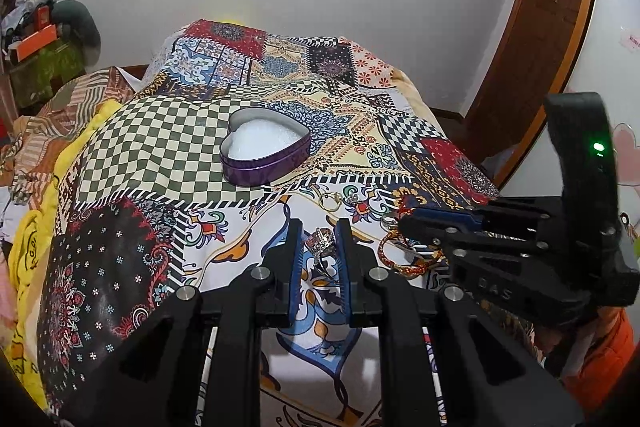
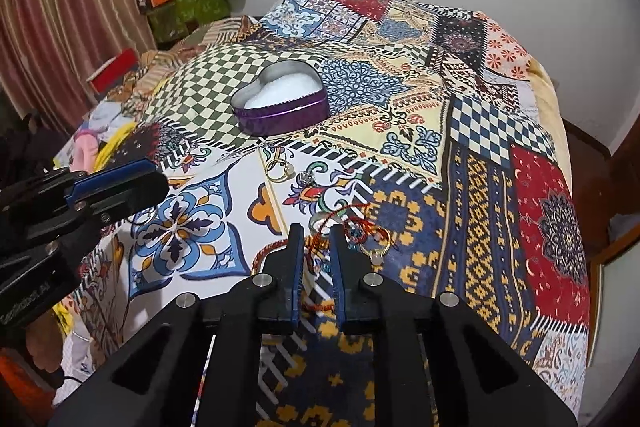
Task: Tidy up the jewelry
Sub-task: 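Grasp a silver ring with the left gripper while the right gripper grasps another ring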
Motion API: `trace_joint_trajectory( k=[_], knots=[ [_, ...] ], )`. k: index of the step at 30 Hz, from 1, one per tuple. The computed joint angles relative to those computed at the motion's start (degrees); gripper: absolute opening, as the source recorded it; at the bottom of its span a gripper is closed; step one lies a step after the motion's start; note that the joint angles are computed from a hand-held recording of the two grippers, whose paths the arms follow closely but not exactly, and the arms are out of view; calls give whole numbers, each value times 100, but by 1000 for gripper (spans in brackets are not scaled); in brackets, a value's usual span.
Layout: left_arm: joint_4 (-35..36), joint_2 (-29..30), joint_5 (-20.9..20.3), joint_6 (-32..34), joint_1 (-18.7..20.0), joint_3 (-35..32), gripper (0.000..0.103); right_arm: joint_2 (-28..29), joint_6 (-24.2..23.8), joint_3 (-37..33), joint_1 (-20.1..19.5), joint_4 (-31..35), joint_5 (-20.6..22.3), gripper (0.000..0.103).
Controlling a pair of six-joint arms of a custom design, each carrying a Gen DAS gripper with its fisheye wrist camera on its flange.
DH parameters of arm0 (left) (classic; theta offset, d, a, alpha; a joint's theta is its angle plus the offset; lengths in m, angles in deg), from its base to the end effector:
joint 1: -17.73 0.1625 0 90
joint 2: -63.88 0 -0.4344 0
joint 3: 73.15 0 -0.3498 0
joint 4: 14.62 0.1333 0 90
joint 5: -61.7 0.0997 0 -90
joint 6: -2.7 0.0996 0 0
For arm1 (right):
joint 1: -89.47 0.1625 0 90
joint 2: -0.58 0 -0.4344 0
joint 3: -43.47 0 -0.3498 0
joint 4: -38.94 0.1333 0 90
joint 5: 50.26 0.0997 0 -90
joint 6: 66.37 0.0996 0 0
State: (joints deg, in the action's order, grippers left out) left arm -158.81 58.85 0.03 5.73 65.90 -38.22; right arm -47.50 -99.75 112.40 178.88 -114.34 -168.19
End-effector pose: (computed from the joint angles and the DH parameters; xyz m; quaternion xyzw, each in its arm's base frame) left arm -0.4409 -0.7634 -0.0127 0.3141 0.8958 -0.2719 0.1579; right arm 0.0789 -0.7509 0.3635 0.1716 -0.8925 0.2701 0.3177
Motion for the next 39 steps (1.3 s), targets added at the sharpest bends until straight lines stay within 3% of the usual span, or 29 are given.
trace_joint_trajectory(
  k=[7,10,16,24,29,32,34,39],
  knots=[
    [54,12,1,-53,69,-51,15,129,109,-315,-47,422,-31,15],
    [188,87,-6,-103,99,-196,15,196,76,-383,-52,419,-103,21],
    [397,219,4,-109,130,-439,15,158,48,-372,-87,374,-107,21],
    [496,305,-6,-68,106,-587,15,-218,38,-169,-83,48,163,21],
    [593,355,-25,-67,74,-658,15,-215,158,-361,-69,322,493,21],
    [576,327,-7,-63,59,-599,15,-13,65,-590,-29,436,546,27],
    [543,285,15,-65,57,-530,15,166,-111,-748,-9,408,474,37],
    [512,225,92,-86,72,-457,15,374,-52,-1055,-120,852,401,37]
  ],
)
